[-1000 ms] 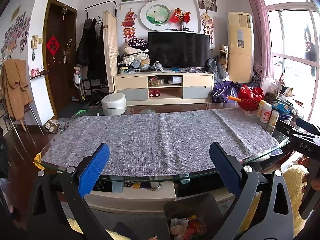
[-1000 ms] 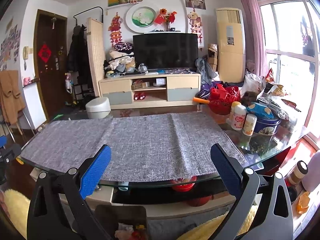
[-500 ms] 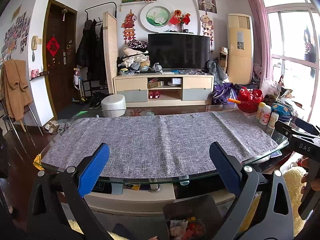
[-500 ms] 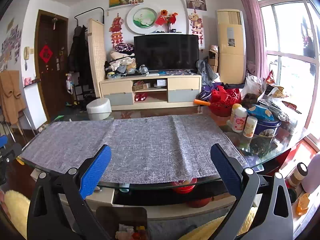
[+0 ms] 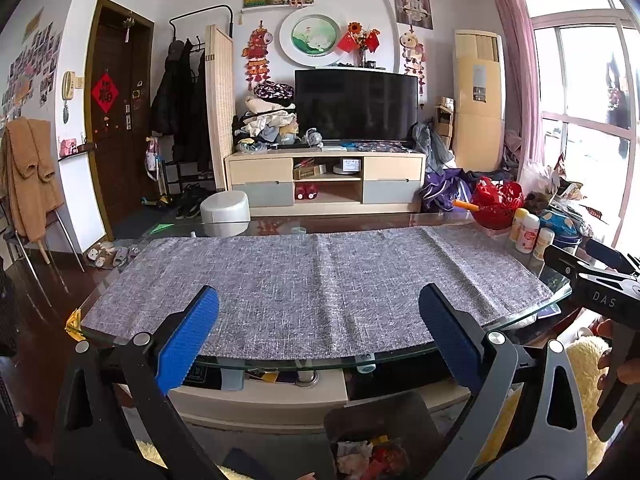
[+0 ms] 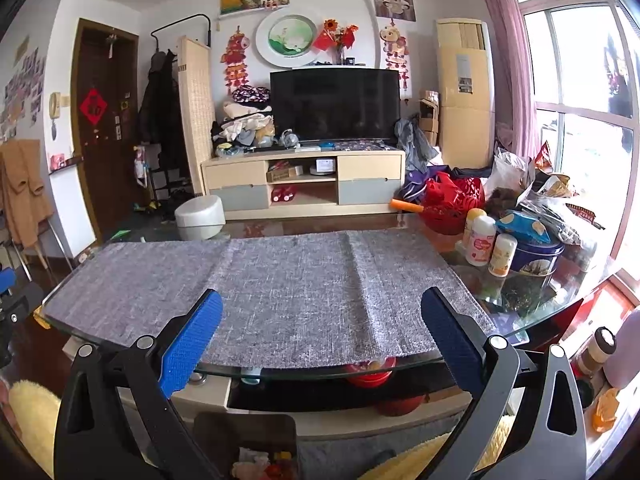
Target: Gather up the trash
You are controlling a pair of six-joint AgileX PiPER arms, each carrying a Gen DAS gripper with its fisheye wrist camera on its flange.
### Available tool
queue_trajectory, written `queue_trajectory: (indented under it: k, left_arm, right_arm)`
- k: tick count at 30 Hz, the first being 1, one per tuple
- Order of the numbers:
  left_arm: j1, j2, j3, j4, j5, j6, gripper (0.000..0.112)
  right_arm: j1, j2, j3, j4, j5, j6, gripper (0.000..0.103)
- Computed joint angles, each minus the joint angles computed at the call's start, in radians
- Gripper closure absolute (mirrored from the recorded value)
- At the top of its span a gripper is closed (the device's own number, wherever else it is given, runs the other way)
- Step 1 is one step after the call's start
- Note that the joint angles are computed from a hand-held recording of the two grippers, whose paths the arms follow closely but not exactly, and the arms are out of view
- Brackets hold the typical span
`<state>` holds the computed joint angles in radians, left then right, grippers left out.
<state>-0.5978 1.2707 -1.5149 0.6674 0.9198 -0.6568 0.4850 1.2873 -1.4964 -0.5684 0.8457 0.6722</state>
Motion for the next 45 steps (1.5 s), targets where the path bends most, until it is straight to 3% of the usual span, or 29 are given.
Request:
queue_trajectory:
  k: [45]
  left_arm:
    - [-0.041, 0.004, -0.024, 0.034, 0.039, -0.029, 0.017]
  right_arm:
    - [-0.012, -0.004, -0.001, 0.017, 0.002, -0.016, 0.003]
